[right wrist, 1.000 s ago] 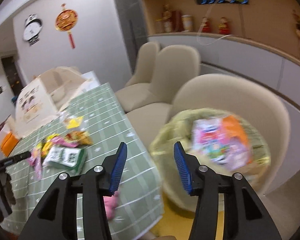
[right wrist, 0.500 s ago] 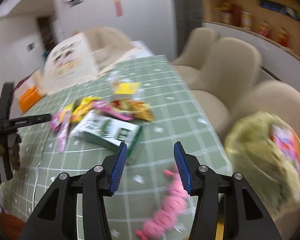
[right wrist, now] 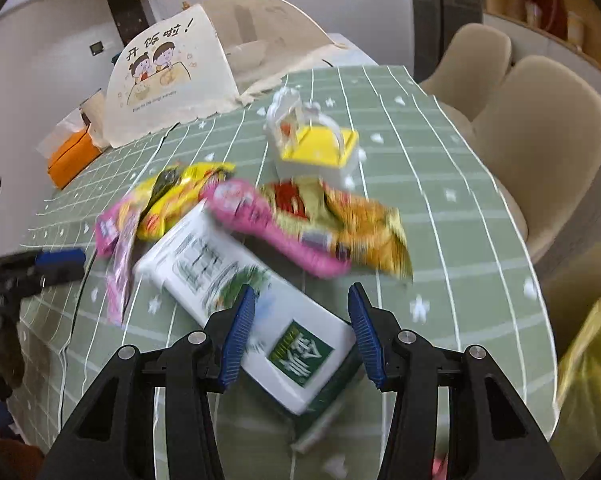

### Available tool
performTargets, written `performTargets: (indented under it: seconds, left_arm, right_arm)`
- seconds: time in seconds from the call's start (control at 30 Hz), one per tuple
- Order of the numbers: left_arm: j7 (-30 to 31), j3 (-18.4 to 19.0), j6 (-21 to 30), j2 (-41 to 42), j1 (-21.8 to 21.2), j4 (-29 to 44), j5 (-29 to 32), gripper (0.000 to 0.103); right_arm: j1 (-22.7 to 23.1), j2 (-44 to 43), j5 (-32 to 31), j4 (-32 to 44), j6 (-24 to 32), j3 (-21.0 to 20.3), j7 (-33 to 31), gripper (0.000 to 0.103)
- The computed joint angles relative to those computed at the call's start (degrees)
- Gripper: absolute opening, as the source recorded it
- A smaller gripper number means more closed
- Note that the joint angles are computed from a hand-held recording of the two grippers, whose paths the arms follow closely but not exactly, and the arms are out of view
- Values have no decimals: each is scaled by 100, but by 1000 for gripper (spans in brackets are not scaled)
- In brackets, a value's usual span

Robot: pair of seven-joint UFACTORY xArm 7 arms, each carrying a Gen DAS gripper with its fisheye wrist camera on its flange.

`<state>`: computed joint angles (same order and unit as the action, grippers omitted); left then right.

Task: Collect trash
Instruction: 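Grasp the white-green milk carton on the table with the right tool, then grasp the pink cat-print wrapper with the left tool while the right tool holds the carton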

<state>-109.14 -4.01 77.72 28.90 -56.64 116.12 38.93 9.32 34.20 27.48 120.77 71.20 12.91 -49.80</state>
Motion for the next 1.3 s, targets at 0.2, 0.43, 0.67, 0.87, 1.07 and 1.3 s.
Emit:
performTargets:
  seconds: [0.2,0.43,0.67,0.87,1.07,1.3]
  left_arm:
    - [41,-7,-21,-11,52,-33,-42,54]
    - [85,5,1,22,19,58,-12,54]
    - [-34,0,57,15,-35,39,-43,54]
    - [-40,-19,91,27,25,40,-132,54]
    - [370,65,106,405,157,605,-424,49]
    - [516,345,462,965,282,1390,-1048,39]
  right_arm:
    - [-266,-771,362,-1006,126,-18,-436,46]
    - [299,-304,-142,-280,243,-13,-489,48]
    - [738,248,-744,602,786,-41,-489,49]
    - [297,-487,-317,-446,311,-55,-515,48]
    - [-279,-1367,380,-1546,50,-220,-621,48]
    - [-541,-1850,940,-2211,-415,-409,-524,48]
